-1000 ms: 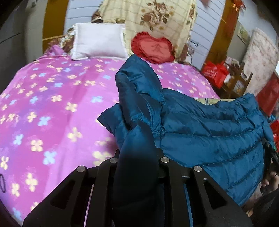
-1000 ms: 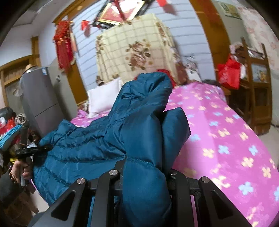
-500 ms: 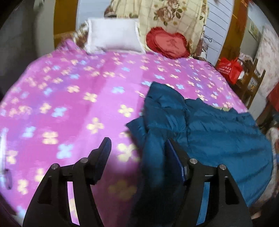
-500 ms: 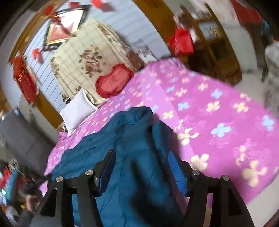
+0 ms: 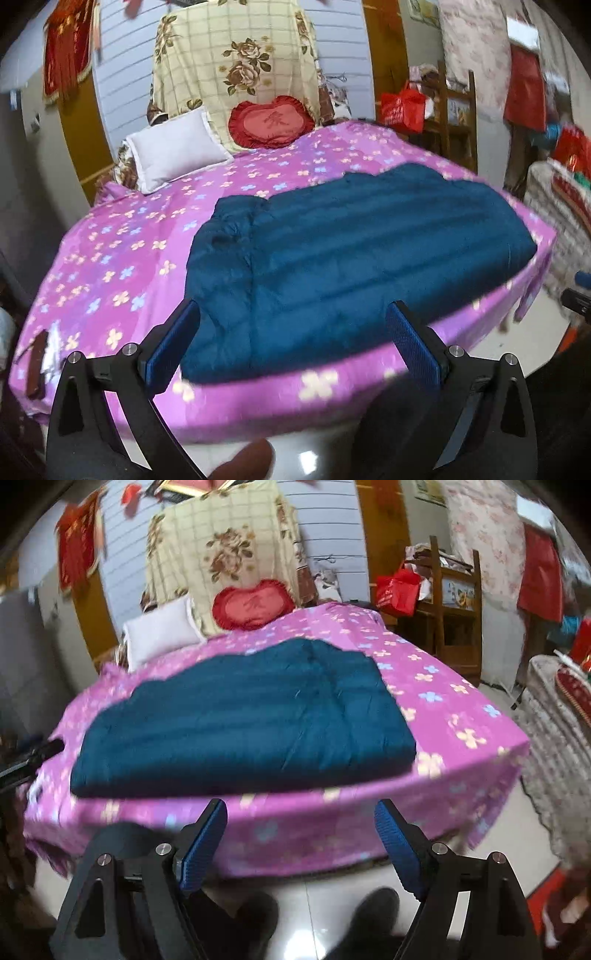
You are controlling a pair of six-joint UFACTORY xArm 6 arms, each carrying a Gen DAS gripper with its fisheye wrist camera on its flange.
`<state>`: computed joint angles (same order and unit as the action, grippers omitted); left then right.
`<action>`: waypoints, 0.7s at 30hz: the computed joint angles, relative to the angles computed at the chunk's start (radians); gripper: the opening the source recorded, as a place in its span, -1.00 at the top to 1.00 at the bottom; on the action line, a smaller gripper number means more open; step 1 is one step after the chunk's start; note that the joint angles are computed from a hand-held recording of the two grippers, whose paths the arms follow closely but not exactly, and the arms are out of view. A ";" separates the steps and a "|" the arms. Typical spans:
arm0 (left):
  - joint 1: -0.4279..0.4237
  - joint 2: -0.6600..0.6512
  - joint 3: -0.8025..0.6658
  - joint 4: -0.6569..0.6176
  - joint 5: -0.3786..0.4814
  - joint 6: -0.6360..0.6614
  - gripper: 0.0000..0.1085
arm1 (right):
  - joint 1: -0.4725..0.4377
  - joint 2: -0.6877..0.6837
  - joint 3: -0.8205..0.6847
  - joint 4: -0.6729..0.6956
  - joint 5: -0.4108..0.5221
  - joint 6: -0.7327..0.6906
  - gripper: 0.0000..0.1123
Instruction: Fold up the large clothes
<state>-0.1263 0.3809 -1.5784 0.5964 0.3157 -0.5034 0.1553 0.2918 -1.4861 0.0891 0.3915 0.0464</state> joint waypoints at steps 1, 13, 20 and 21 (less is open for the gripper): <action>-0.008 -0.014 0.019 0.043 0.018 -0.043 -0.86 | 0.006 -0.026 0.037 -0.004 -0.009 -0.005 -0.51; -0.080 -0.129 0.159 -0.036 0.140 -0.085 -0.86 | 0.060 -0.153 0.152 -0.249 -0.019 0.194 -0.52; -0.076 -0.227 0.264 -0.042 0.087 -0.110 -0.86 | 0.081 -0.229 0.203 -0.359 -0.031 0.286 -0.52; -0.074 -0.237 0.275 -0.047 0.079 -0.108 -0.86 | 0.082 -0.237 0.207 -0.372 -0.030 0.297 -0.52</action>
<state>-0.2006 0.1436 -1.3034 0.5490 0.3946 -0.6116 0.2378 0.0546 -1.2794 -0.2830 0.3619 0.3437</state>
